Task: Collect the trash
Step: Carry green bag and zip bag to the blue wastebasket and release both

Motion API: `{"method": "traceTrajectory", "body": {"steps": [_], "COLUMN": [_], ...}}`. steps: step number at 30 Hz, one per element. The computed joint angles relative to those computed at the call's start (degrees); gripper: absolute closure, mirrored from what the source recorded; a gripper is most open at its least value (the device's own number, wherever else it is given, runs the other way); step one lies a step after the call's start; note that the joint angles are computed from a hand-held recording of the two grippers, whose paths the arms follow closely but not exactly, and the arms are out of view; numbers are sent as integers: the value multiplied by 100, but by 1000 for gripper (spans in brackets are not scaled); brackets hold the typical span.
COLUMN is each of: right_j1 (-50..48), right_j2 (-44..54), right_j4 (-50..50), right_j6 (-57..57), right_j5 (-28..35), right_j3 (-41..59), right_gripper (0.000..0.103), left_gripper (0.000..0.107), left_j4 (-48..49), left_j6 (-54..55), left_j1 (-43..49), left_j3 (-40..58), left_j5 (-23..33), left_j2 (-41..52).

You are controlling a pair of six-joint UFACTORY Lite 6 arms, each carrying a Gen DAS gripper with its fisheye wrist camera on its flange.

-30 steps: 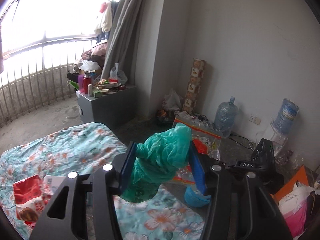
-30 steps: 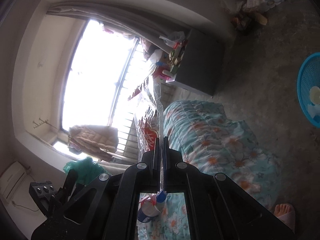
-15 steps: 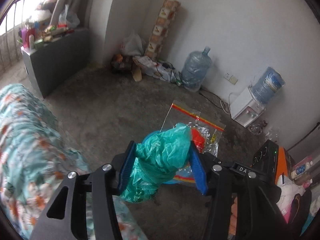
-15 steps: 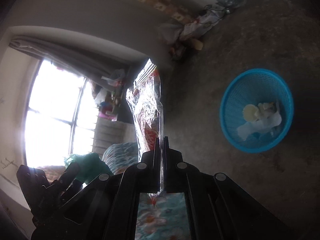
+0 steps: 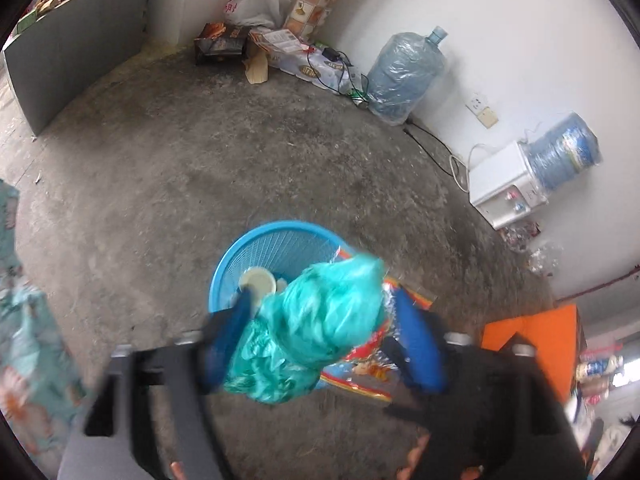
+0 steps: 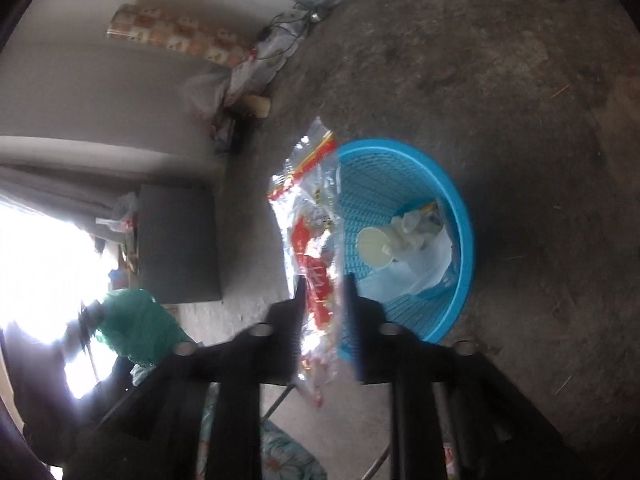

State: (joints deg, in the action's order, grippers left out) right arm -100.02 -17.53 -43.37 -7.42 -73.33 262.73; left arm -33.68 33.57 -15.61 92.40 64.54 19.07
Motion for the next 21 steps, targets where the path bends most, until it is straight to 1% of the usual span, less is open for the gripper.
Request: {"method": "traceTrajectory", "body": {"steps": [1, 3, 4, 5, 8, 11, 13, 15, 17, 19, 21], "right_j1": [-106, -170, -72, 16, 247, 363, 372, 368, 308, 223, 125], "right_j2": [-73, -218, -281, -362, -512, -621, -500, -536, -633, -726, -943], "right_j4": [142, 285, 296, 271, 373, 418, 475, 526, 485, 403, 312], "right_j6": [150, 472, 683, 802, 873, 934, 671, 256, -292, -800, -1581], "right_j5": [273, 820, 874, 801, 395, 93, -260, -708, -1153, -1463, -1914], "right_j3": [192, 499, 554, 500, 235, -23, -210, -668, -1221, -1655, -2467], "right_gripper": [48, 48, 48, 48, 44, 44, 44, 44, 44, 42, 41], "left_gripper": [22, 22, 22, 22, 22, 22, 22, 22, 22, 22, 22], "left_j4": [19, 202, 210, 49, -139, -187, -324, -534, -709, -844, -962], "left_j6": [-88, -462, -621, -635, -414, -204, -41, 161, 350, 500, 597], "left_j1": [-108, -306, -353, -330, -202, -135, 23, 281, 629, 1027, 1512], "left_j3": [-155, -279, -268, -309, -423, -462, -455, -375, -181, 102, 497], "left_j5": [-198, -458, -483, -456, -324, -244, -48, 275, 706, 1171, 1678], "left_j2": [-5, 55, 85, 93, 24, -195, -399, -603, -830, -998, -1095]}}
